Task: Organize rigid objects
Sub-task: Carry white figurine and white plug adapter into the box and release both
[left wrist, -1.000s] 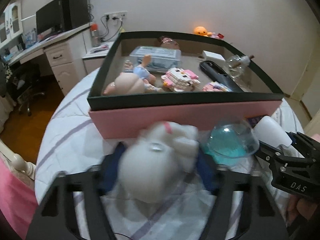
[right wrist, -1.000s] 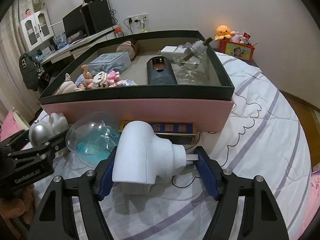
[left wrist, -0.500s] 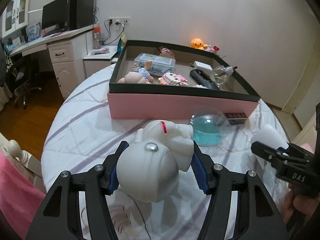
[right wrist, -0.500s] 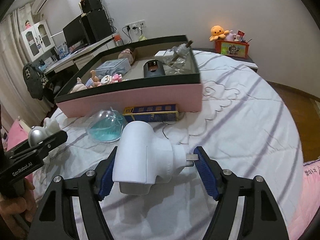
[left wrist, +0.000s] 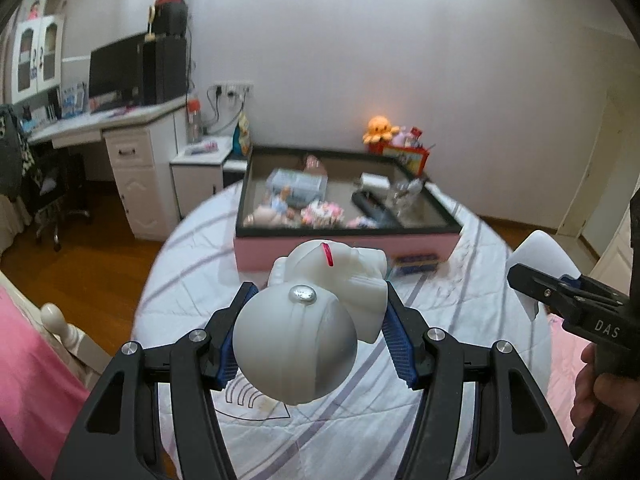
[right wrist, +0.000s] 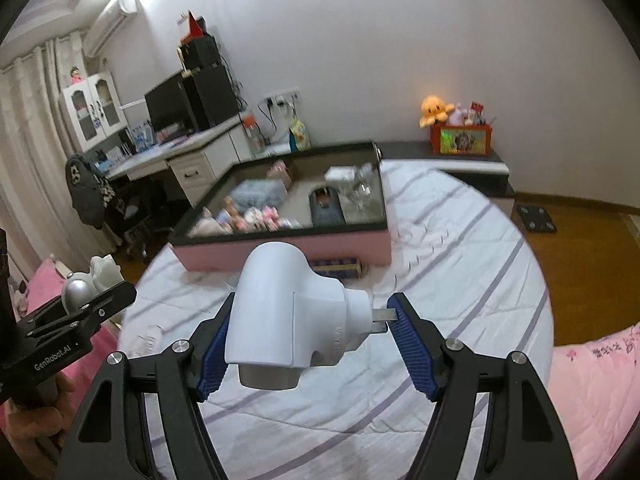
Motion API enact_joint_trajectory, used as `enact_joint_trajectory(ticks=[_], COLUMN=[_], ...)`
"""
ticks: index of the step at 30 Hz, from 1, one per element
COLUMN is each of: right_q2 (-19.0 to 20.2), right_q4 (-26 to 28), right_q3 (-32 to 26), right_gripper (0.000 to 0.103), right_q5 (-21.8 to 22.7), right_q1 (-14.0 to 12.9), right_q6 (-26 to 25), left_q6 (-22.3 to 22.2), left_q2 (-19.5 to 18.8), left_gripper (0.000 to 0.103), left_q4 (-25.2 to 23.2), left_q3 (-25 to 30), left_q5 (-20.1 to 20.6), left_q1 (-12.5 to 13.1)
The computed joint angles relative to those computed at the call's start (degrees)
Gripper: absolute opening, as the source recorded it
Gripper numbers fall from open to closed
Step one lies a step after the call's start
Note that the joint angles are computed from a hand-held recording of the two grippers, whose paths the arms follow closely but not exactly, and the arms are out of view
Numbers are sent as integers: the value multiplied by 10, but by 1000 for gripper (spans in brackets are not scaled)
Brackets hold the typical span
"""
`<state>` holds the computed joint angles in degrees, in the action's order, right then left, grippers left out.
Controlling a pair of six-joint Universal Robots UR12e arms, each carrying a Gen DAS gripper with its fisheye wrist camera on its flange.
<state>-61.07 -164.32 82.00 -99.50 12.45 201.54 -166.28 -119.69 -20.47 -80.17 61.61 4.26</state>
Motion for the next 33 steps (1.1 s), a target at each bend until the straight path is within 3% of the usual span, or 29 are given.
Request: enact_joint_trajectory(ticks=[9,21,28,33], right_q2=[-6,0,21,50], right_q4=[-29,-40,-20,11], right_q3=[-10,-29,-76,-130], right_gripper=[74,74,74,74], right_q5=[-11,-17,-28,-21], right_q1=[8,5,-4,-14], right_q6=[-27,-51,-70,-71], left_q6=[-11,-19,-34,-38], left_q2=[14,1,-37,-81], left_gripper=[61,61,61,61], left_q4=[49,71,71,34], left_q3=[-1,25,85,158], left_q5=[-21,-31,-25,-23], left_q1=[4,1,-5,-12])
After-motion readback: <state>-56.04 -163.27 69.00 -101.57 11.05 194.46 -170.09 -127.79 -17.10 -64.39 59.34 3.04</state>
